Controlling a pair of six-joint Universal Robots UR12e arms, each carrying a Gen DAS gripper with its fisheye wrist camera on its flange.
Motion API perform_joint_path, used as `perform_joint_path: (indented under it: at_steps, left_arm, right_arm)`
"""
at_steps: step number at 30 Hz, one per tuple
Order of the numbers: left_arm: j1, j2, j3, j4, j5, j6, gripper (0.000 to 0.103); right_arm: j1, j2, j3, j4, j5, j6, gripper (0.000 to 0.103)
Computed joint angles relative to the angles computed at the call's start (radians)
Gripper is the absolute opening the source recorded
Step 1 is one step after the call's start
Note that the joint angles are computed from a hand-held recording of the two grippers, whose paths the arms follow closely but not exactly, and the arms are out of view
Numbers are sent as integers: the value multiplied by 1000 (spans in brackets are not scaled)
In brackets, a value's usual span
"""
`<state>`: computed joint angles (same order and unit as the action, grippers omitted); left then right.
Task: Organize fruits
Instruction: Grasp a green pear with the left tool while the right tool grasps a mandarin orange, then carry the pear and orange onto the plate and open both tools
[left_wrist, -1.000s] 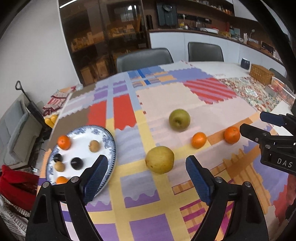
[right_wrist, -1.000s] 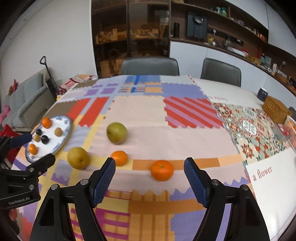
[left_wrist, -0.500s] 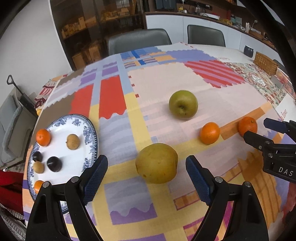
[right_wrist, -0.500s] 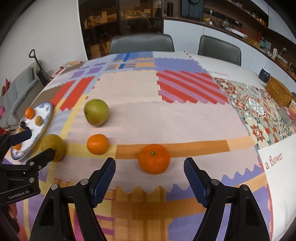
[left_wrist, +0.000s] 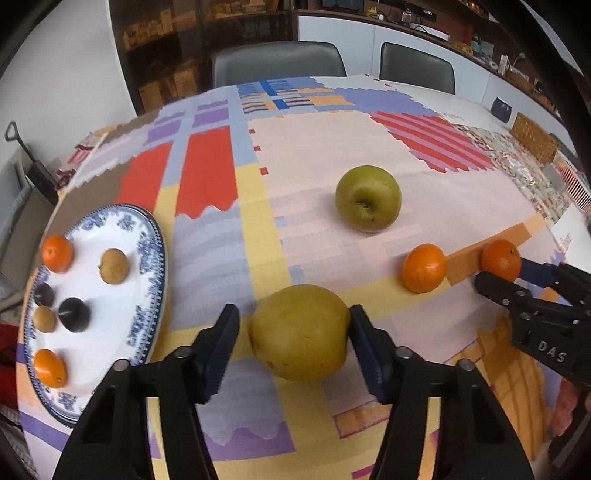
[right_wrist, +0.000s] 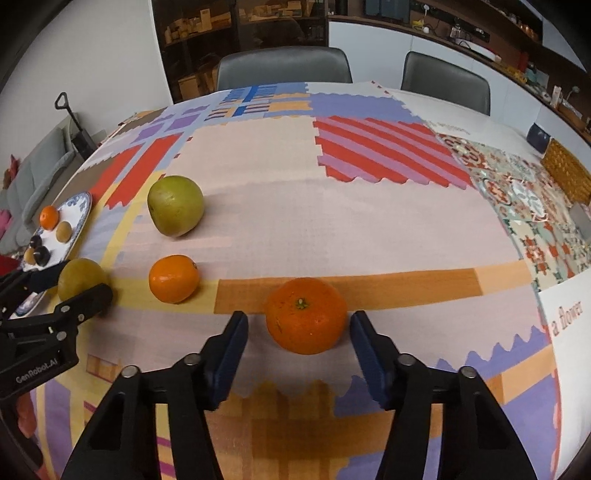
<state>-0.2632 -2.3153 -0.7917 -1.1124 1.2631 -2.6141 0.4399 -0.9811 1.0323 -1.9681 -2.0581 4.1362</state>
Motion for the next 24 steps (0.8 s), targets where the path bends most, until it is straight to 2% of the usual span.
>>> perform_joint_path:
  at_steps: [1,3,5,14,24]
  left_arm:
    - [0,0,0,-4,-6,0,51]
    - [0,1,0,-5,-7,-6,51]
    - [0,3,-5,2,-6,-10,51]
    - [5,20,-24,5,-29,-5,51]
    - [29,74,-91,75,-78,-10,51]
  right_arm:
    - [0,0,0,0,0,1,53]
    - [1,1,1,-1,-9,-4,50]
    - [1,1,2,4,-16,-4,43]
    - [6,-7,13,-38,-14,-30,43]
    - [34,0,-25,-112,-41,-113,43]
